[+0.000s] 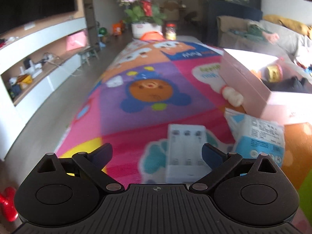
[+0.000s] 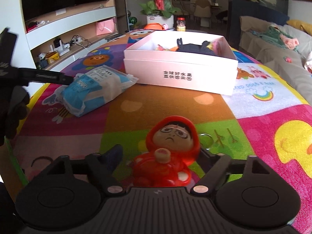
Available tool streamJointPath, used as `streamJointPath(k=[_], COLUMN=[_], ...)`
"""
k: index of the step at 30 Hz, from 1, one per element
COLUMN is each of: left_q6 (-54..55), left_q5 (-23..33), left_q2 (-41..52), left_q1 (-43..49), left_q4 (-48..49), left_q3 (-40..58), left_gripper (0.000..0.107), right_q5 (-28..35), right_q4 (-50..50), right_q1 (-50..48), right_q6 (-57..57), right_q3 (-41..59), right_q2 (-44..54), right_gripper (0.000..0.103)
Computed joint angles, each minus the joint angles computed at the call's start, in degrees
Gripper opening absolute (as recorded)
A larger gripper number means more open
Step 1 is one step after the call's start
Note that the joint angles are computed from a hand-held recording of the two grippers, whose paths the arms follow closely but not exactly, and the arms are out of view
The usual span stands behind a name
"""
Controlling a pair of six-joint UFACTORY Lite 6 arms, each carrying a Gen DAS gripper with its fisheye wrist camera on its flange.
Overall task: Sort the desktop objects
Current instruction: 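Grasp the white battery holder with the left gripper while the right gripper holds the red doll, then carry the battery holder and red doll over the white box and release both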
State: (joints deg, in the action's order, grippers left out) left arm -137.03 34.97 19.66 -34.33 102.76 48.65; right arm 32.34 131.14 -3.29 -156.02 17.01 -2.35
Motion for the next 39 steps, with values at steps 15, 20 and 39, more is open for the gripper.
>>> streamJointPath(k=[15, 20, 39], left_q6=[-1.21, 3.64, 6.08], left_q5=[-6.0, -4.62, -0.55], left_q2=[5.38, 6.76, -10.62], left_q1=[-1.79, -1.67, -12.28], left_q4=[3.98, -0.53, -2.91], left_q3=[6.89, 7.96, -7.98], left_gripper=[0.101, 0.101, 0.053], right_q5=[0.57, 0.68, -5.33], right_q4=[5.54, 5.61, -12.02], right_q1=[2.11, 2.03, -4.04], right_q6=[-5.36, -5.4, 14.09], right_q3=[-0.92, -1.02, 1.81], right_q2=[0.44, 0.36, -4.33], right_gripper=[0.091, 0.091, 0.059])
